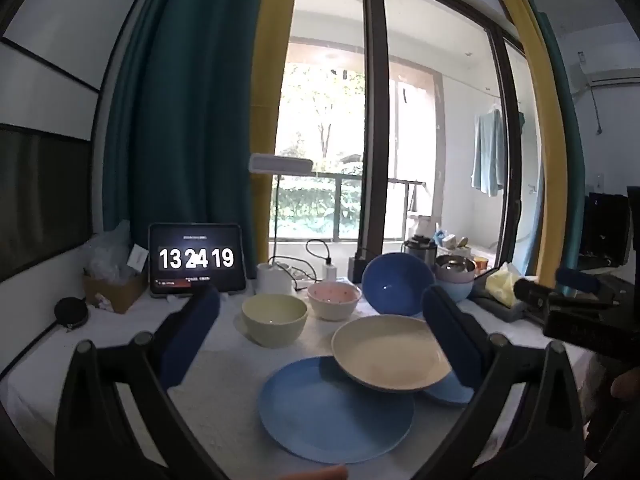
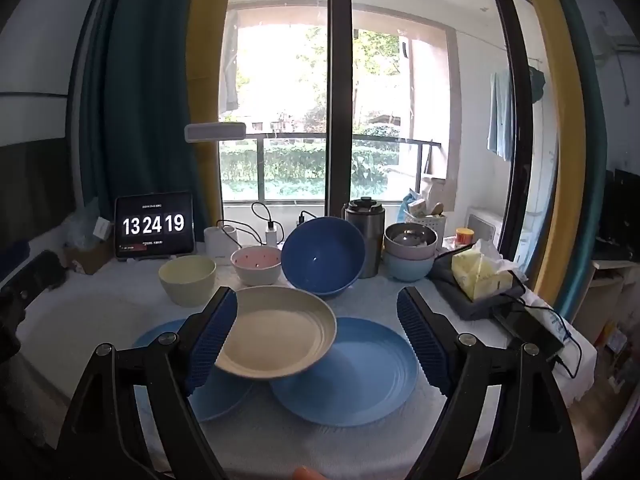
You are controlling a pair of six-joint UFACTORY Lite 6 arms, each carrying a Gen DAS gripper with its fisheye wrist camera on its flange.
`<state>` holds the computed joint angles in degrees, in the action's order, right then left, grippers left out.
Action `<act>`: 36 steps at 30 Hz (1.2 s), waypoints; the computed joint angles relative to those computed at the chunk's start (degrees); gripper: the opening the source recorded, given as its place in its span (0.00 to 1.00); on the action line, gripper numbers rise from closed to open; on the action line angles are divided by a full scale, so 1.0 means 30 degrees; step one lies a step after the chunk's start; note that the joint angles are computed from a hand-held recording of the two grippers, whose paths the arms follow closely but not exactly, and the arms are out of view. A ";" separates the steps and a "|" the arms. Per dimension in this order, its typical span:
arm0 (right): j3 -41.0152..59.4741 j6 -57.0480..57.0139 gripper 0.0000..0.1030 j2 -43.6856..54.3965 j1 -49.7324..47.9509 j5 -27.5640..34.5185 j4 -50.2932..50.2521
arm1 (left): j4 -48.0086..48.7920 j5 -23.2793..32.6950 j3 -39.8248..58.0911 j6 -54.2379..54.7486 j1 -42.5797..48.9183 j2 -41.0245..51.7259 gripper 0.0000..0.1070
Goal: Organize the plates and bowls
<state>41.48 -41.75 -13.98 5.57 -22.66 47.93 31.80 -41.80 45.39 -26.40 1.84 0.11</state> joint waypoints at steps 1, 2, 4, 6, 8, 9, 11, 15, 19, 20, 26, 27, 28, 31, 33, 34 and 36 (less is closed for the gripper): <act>0.0135 0.0393 0.83 0.0141 -0.0158 -0.0066 -0.0326 | -0.0026 0.0002 -0.0031 -0.0060 -0.0057 0.0014 0.95; 0.0255 0.1034 0.83 0.0204 -0.0398 0.0128 -0.0888 | 0.0014 0.0080 0.0019 -0.0220 -0.0063 0.0017 0.95; 0.0422 0.1345 0.83 0.0242 -0.0473 0.0195 -0.1125 | -0.0357 0.0169 -0.0117 0.0018 -0.0185 -0.0160 0.95; 0.0440 0.1103 0.83 0.0093 -0.0424 0.0271 -0.0848 | -0.0525 0.0355 -0.0164 0.0050 -0.0264 -0.0318 0.95; 0.0368 0.0701 0.83 -0.0048 -0.0215 0.0276 -0.0482 | -0.0572 0.0442 -0.0176 0.0075 -0.0251 -0.0426 0.95; 0.0300 0.0493 0.83 -0.0097 -0.0117 0.0248 -0.0337 | -0.0596 0.0418 -0.0259 0.0104 -0.0231 -0.0531 0.95; 0.0303 -0.0012 0.83 -0.0135 0.0043 0.0220 0.0226 | -0.0400 0.0412 -0.0281 -0.0028 -0.0111 -0.0646 0.95; 0.0096 -0.0304 0.83 -0.0536 0.0161 0.0147 0.0736 | -0.0117 0.0611 -0.0188 -0.0246 -0.0011 -0.0732 0.95; -0.0106 -0.0367 0.83 -0.0784 0.0194 0.0124 0.0828 | -0.0220 0.0627 -0.0120 -0.0246 0.0037 -0.0582 0.95; -0.0127 -0.0444 0.83 -0.0844 0.0203 0.0136 0.0905 | -0.0233 0.0663 -0.0112 -0.0236 0.0037 -0.0568 0.95; -0.0220 -0.0341 0.83 -0.0937 0.0186 0.0164 0.0824 | -0.0268 0.0908 0.0166 -0.0058 -0.0070 -0.0365 0.95; -0.0264 -0.0351 0.83 -0.1003 0.0176 0.0166 0.0828 | -0.0316 0.0870 0.0180 -0.0019 -0.0082 -0.0344 0.95; -0.0198 -0.0430 0.83 -0.0936 0.0198 0.0113 0.0902 | -0.0382 0.0816 0.0182 -0.0011 -0.0094 -0.0312 0.95; -0.0231 0.0005 0.83 -0.0904 0.0030 0.0188 0.0527 | -0.0375 0.0840 0.0211 0.0036 -0.0139 -0.0196 0.95; -0.0147 0.0057 0.83 -0.0743 -0.0016 0.0263 0.0466 | -0.0514 0.0767 0.0121 0.0253 -0.0143 -0.0231 0.95; -0.0125 0.0041 0.83 -0.0693 -0.0007 0.0233 0.0478 | -0.0561 0.0730 0.0126 0.0273 -0.0129 -0.0216 0.95; -0.0127 0.0117 0.83 -0.0672 -0.0011 0.0246 0.0428 | -0.0486 0.0724 0.0202 0.0145 -0.0087 -0.0146 0.95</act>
